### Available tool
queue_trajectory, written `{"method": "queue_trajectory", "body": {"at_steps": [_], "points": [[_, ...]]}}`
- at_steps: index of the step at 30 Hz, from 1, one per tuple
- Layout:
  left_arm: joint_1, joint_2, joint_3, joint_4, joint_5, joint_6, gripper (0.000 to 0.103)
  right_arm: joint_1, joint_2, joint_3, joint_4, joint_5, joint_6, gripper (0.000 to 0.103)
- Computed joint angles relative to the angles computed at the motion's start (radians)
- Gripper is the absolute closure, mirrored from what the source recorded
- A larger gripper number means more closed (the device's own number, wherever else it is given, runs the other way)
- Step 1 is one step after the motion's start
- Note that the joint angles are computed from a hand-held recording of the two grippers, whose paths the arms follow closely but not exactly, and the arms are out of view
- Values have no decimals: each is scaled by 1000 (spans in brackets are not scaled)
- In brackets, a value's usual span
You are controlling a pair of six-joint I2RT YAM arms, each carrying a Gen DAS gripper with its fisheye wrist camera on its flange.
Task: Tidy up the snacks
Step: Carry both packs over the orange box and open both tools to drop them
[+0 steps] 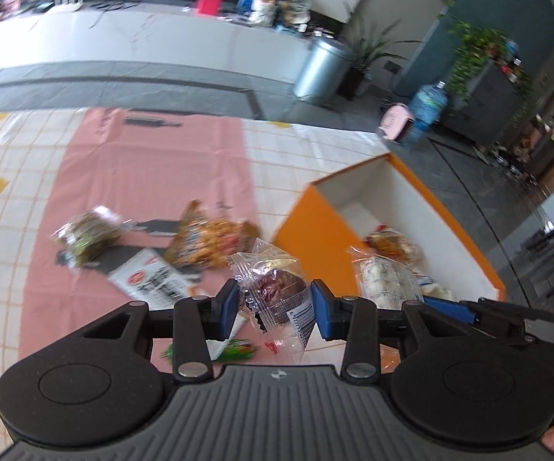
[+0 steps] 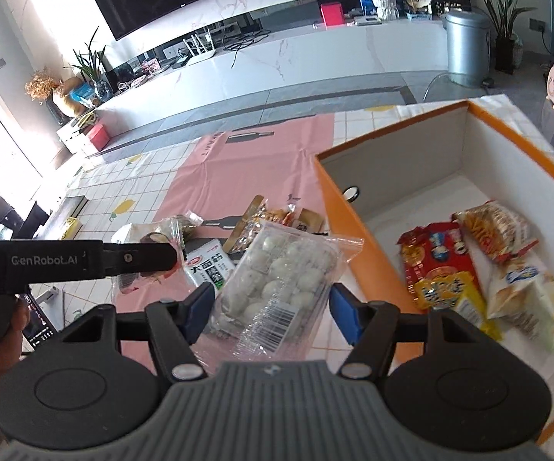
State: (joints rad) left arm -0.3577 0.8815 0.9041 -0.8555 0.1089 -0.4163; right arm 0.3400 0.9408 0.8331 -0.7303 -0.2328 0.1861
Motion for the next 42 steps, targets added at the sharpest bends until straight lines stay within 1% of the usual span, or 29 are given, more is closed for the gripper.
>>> {"method": "queue_trajectory", "body": {"at_steps": [3, 7, 11, 15, 18, 24, 29, 32, 36, 42], "points": [[-166, 83, 65, 39, -78, -45, 58, -197, -10, 53, -108, -102, -171, 40], [-319, 232, 163, 84, -147, -46, 58, -404, 32, 127, -207, -153, -405, 40], [-393, 386, 259, 105, -141, -10, 58, -554, 110, 183, -259, -164, -637, 40], [-421, 522, 328, 115, -118, 33, 58, -645, 209, 223, -284, -181, -794, 40], [-427, 598, 370, 95, -118, 83, 58, -657, 266, 221, -271, -160, -861, 40], [-418, 772, 501, 28, -126, 189, 58, -626, 373, 224, -251, -123, -923, 40], [-404, 865, 563, -10, -133, 254, 58, -599, 439, 232, -260, -103, -998, 40], [-397, 900, 586, -36, -126, 278, 58, -586, 459, 231, -256, -96, -1037, 40], [-416, 958, 635, -76, -167, 289, 58, -577, 487, 247, -277, -93, -1075, 40], [-440, 1029, 686, -122, -208, 315, 58, -561, 499, 246, -283, -66, -1063, 41]]}}
